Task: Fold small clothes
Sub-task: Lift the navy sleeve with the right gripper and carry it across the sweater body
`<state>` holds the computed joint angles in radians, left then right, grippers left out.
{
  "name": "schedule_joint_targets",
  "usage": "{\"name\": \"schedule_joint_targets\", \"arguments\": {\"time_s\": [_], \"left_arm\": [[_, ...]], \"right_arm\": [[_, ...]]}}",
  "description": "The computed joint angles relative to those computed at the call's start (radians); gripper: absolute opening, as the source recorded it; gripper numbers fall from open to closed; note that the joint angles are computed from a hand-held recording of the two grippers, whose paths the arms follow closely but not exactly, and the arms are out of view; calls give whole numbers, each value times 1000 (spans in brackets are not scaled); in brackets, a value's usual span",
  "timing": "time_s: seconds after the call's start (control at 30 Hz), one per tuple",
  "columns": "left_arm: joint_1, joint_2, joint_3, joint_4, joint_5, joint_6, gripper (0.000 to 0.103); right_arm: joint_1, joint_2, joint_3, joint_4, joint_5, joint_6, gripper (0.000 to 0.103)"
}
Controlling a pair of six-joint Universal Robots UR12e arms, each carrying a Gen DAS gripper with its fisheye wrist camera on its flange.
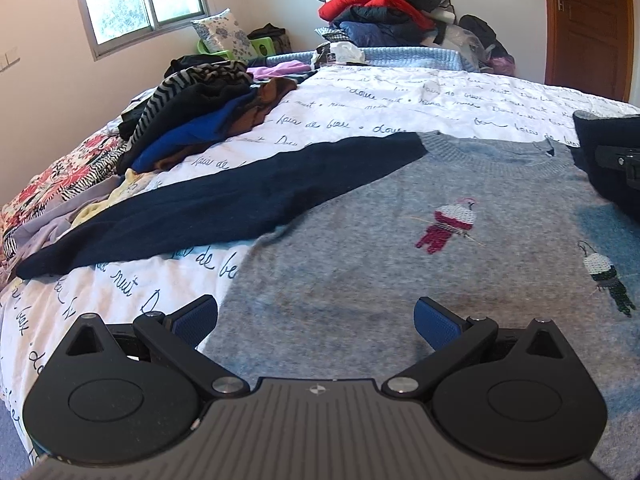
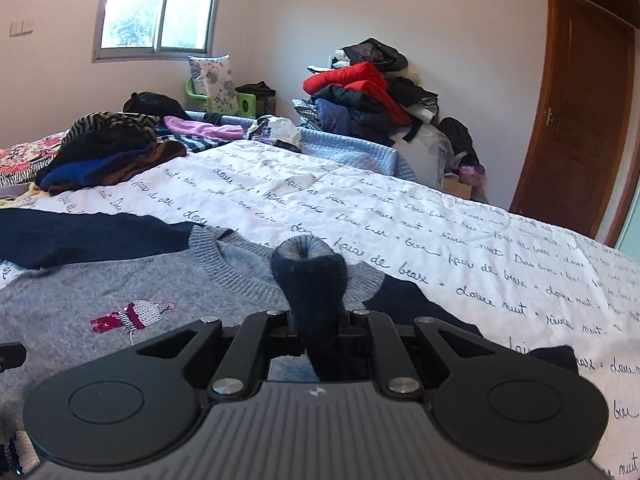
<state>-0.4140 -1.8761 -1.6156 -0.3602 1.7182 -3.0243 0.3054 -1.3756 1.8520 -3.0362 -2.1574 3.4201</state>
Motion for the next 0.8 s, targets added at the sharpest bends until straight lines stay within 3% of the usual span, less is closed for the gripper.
{"name": "schedule_joint_targets", "arguments": {"time_s": [0.8], "left_arm": [[49, 10, -4, -25, 3, -55, 103]], "right_arm": [[30, 122, -171, 10, 126, -62, 11]]}}
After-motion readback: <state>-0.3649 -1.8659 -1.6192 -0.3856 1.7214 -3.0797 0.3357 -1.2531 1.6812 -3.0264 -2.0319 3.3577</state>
